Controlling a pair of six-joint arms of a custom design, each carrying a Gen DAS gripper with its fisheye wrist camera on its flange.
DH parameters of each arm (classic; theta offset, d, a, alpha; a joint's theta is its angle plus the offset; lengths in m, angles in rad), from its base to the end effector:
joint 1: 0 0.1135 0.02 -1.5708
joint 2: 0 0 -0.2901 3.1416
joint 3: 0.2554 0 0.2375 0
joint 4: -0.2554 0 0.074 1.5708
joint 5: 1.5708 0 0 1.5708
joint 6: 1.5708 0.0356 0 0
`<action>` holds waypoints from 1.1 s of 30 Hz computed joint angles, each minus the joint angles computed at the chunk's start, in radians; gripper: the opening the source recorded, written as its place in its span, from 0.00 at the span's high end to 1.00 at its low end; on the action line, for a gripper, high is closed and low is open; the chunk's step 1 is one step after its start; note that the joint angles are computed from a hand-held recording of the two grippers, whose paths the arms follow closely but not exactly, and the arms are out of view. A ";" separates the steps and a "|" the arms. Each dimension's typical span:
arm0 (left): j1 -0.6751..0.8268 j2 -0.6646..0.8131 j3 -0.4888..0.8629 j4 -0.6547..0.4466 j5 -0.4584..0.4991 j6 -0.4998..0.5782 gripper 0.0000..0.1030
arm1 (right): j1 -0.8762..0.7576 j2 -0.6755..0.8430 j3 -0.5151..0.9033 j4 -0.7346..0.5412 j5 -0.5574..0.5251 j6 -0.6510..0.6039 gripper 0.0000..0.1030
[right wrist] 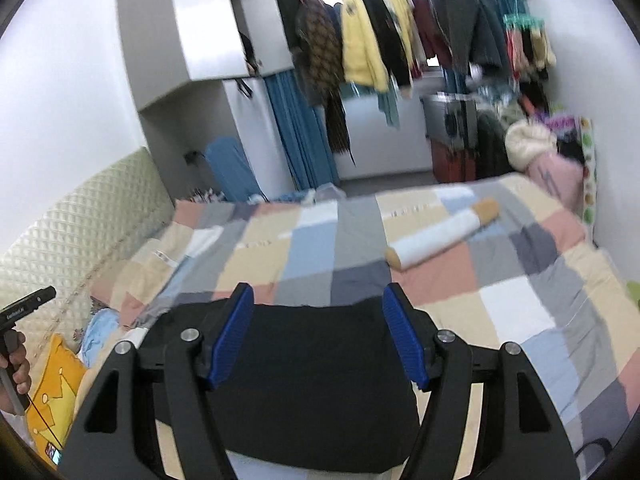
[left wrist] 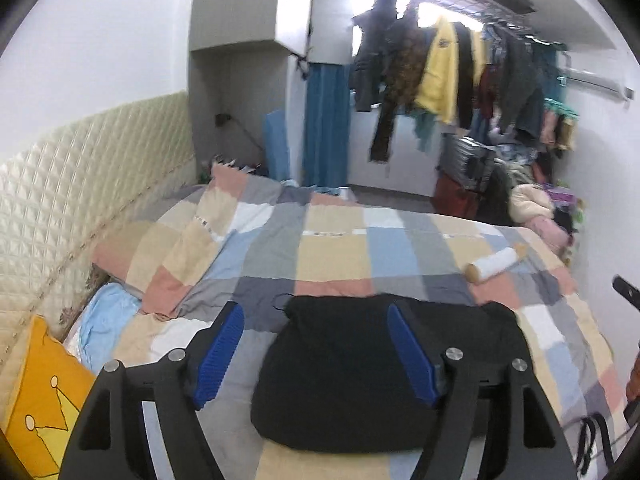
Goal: Fold large clothes
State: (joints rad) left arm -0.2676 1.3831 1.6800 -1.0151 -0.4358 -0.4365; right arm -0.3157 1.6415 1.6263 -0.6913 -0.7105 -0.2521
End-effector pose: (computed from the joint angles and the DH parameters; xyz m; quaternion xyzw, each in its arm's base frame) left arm 0.2432 -0.0511 0.4532 -0.1640 0.8783 0.0455 0.4468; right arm 0.3380 -0.0860 0.3938 -0.1185 0.8556 0.1932 0.4654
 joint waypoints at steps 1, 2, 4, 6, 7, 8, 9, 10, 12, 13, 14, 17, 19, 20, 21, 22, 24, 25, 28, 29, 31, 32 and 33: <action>-0.042 -0.016 0.005 -0.023 -0.030 -0.020 0.28 | -0.011 -0.031 -0.016 -0.012 -0.022 -0.007 0.35; -0.089 -0.036 0.005 -0.045 -0.061 -0.041 0.28 | -0.028 -0.068 -0.036 -0.027 -0.051 -0.015 0.35; -0.185 -0.074 0.004 -0.080 -0.121 -0.089 0.28 | -0.059 -0.135 -0.082 -0.045 -0.101 -0.032 0.35; -0.283 -0.097 0.004 -0.110 -0.201 -0.128 0.28 | -0.091 -0.199 -0.132 -0.059 -0.156 -0.053 0.34; -0.334 -0.101 0.009 -0.132 -0.246 -0.154 0.27 | -0.102 -0.231 -0.161 -0.060 -0.176 -0.062 0.34; -0.392 -0.105 0.012 -0.161 -0.302 -0.195 0.25 | -0.113 -0.255 -0.188 -0.058 -0.194 -0.074 0.34; -0.448 -0.110 0.008 -0.185 -0.358 -0.239 0.24 | -0.125 -0.285 -0.222 -0.050 -0.214 -0.083 0.34; -0.492 -0.115 0.004 -0.202 -0.396 -0.275 0.21 | -0.136 -0.320 -0.262 -0.037 -0.229 -0.085 0.34; -0.587 -0.129 -0.020 -0.233 -0.460 -0.359 0.20 | -0.155 -0.376 -0.329 -0.022 -0.264 -0.096 0.34; -0.611 -0.133 -0.034 -0.235 -0.472 -0.379 0.20 | -0.164 -0.397 -0.357 -0.021 -0.280 -0.105 0.34; -0.649 -0.136 -0.057 -0.243 -0.492 -0.412 0.20 | -0.166 -0.431 -0.404 -0.007 -0.290 -0.110 0.33; -0.751 -0.126 -0.098 -0.292 -0.550 -0.538 0.20 | -0.152 -0.498 -0.503 -0.004 -0.293 -0.149 0.33; -0.821 -0.112 -0.123 -0.340 -0.582 -0.647 0.20 | -0.144 -0.550 -0.575 0.024 -0.285 -0.153 0.33; -0.852 -0.101 -0.133 -0.366 -0.588 -0.706 0.20 | -0.140 -0.566 -0.601 0.021 -0.284 -0.154 0.33; -0.889 -0.091 -0.147 -0.378 -0.593 -0.750 0.20 | -0.147 -0.574 -0.618 0.001 -0.297 -0.169 0.33; -0.898 -0.092 -0.165 -0.360 -0.590 -0.751 0.20 | -0.148 -0.583 -0.639 -0.015 -0.302 -0.179 0.33; -0.936 -0.077 -0.192 -0.352 -0.582 -0.797 0.20 | -0.153 -0.609 -0.684 -0.020 -0.305 -0.192 0.33; -0.945 -0.074 -0.204 -0.341 -0.580 -0.803 0.20 | -0.154 -0.622 -0.703 -0.022 -0.304 -0.199 0.33; -0.986 -0.039 -0.220 -0.374 -0.587 -0.896 0.20 | -0.183 -0.652 -0.738 -0.059 -0.317 -0.251 0.33; -0.989 -0.034 -0.228 -0.378 -0.586 -0.915 0.20 | -0.196 -0.669 -0.754 -0.059 -0.316 -0.259 0.32; -0.993 -0.029 -0.249 -0.379 -0.580 -0.952 0.20 | -0.220 -0.690 -0.771 -0.083 -0.318 -0.286 0.32; -0.993 -0.026 -0.261 -0.378 -0.576 -0.968 0.20 | -0.229 -0.692 -0.775 -0.095 -0.320 -0.300 0.32; -0.993 -0.026 -0.275 -0.371 -0.573 -0.976 0.20 | -0.234 -0.694 -0.781 -0.102 -0.318 -0.312 0.32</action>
